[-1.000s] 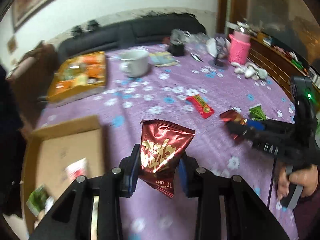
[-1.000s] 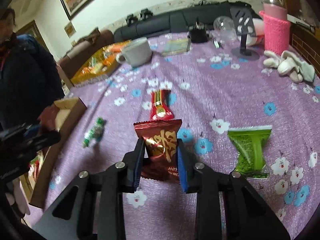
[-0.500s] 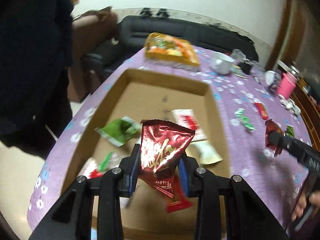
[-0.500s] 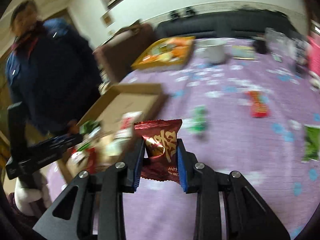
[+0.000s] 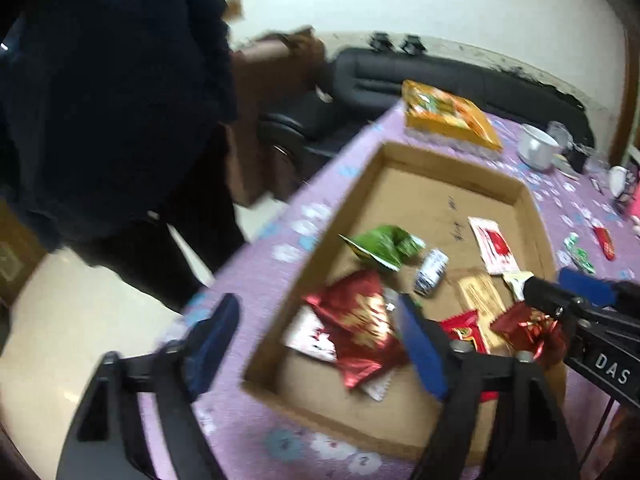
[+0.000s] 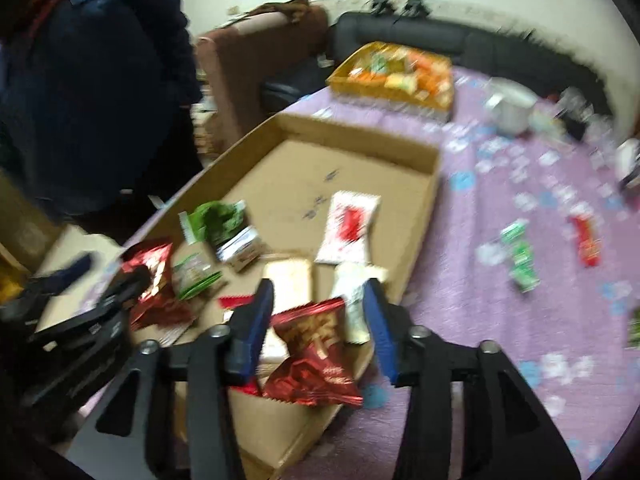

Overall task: Organize snacks
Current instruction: 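Carry both red packets into the tray and open both grippers, then lift both open grippers away from the tray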

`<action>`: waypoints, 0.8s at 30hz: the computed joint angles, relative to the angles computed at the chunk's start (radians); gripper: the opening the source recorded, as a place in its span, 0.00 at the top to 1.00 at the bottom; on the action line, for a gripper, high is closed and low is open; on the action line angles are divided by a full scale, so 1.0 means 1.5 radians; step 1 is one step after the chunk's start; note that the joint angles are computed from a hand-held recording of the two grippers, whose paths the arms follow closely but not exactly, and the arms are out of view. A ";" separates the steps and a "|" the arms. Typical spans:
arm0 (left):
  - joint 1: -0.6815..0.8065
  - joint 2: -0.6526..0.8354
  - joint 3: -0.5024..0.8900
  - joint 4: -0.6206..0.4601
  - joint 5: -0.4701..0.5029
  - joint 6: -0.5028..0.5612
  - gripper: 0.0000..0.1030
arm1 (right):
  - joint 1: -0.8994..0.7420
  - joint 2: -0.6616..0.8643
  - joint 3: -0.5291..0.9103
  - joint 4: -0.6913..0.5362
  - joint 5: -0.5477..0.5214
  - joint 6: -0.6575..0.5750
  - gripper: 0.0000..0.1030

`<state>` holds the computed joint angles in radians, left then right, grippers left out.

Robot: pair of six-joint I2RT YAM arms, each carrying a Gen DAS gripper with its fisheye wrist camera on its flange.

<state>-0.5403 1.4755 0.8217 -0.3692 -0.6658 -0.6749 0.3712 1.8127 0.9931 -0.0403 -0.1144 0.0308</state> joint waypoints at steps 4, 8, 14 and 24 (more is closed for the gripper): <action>-0.013 -0.033 -0.008 -0.001 -0.002 0.006 0.20 | 0.045 -0.050 -0.028 0.012 0.112 -0.008 0.42; -0.018 -0.075 -0.032 0.004 0.020 0.017 0.20 | 0.066 -0.087 -0.072 0.033 0.163 -0.011 0.39; -0.023 -0.091 -0.041 0.015 0.024 0.018 0.20 | 0.072 -0.099 -0.095 0.033 0.163 0.004 0.39; -0.017 -0.096 -0.060 0.024 0.064 0.008 0.20 | 0.074 -0.091 -0.109 0.033 0.188 0.014 0.39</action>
<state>-0.5651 1.3312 0.7310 -0.3335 -0.5702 -0.6626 0.4816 1.6769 0.8295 0.0085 0.1680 0.0519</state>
